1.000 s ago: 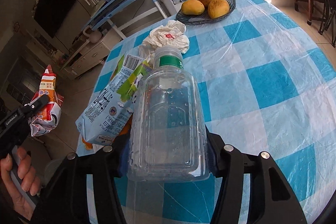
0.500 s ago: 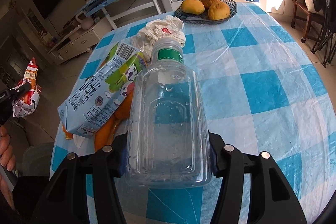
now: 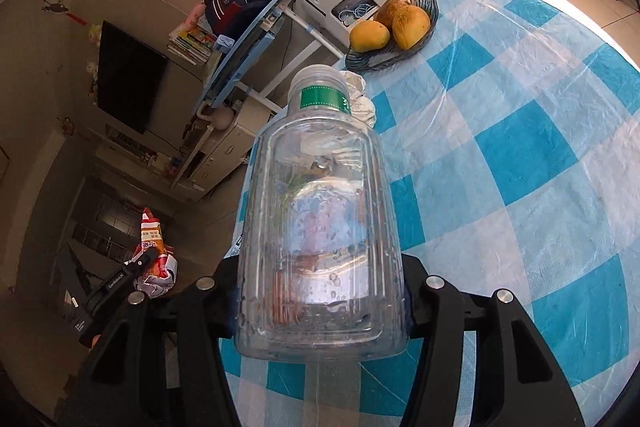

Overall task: Collect trash
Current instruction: 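Carry the wrapper and bottle to the yellow bin and release both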

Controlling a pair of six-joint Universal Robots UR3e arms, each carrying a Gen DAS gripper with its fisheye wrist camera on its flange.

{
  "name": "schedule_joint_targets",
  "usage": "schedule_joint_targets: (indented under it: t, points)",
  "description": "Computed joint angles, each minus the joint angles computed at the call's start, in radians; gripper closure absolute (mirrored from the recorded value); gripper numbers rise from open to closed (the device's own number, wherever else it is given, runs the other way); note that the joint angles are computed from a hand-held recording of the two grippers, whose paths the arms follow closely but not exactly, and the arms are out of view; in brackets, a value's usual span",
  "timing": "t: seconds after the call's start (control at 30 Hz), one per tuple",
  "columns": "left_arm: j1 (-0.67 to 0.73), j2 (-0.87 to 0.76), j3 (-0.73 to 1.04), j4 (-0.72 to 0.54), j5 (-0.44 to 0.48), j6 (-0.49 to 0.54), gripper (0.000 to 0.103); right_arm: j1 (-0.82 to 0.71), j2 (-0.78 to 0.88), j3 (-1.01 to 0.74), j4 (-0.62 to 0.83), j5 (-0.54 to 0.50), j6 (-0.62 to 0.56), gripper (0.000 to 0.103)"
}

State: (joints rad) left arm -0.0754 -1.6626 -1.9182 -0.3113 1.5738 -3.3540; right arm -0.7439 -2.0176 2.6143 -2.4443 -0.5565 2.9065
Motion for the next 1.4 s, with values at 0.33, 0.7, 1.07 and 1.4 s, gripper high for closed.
schedule_joint_targets:
  t: [0.33, 0.7, 1.07, 1.4]
  points:
    - [0.148, -0.175, 0.173, -0.228, -0.097, -0.025, 0.09, 0.172, 0.03, -0.038, -0.219, -0.055, 0.109, 0.048]
    - [0.343, -0.24, 0.237, -0.316, -0.119, -0.098, 0.049, 0.683, 0.532, -0.344, -0.715, -0.314, 0.395, 0.048]
    - [0.284, 0.223, -0.159, 0.181, 0.162, -0.255, 0.015, 1.062, 1.059, -1.077, -0.495, -0.515, 0.477, 0.048]
    - [0.442, 0.325, -0.22, 0.144, -0.008, -0.291, 0.015, 1.177, 1.398, -1.717, -0.08, -0.665, 0.446, 0.047]
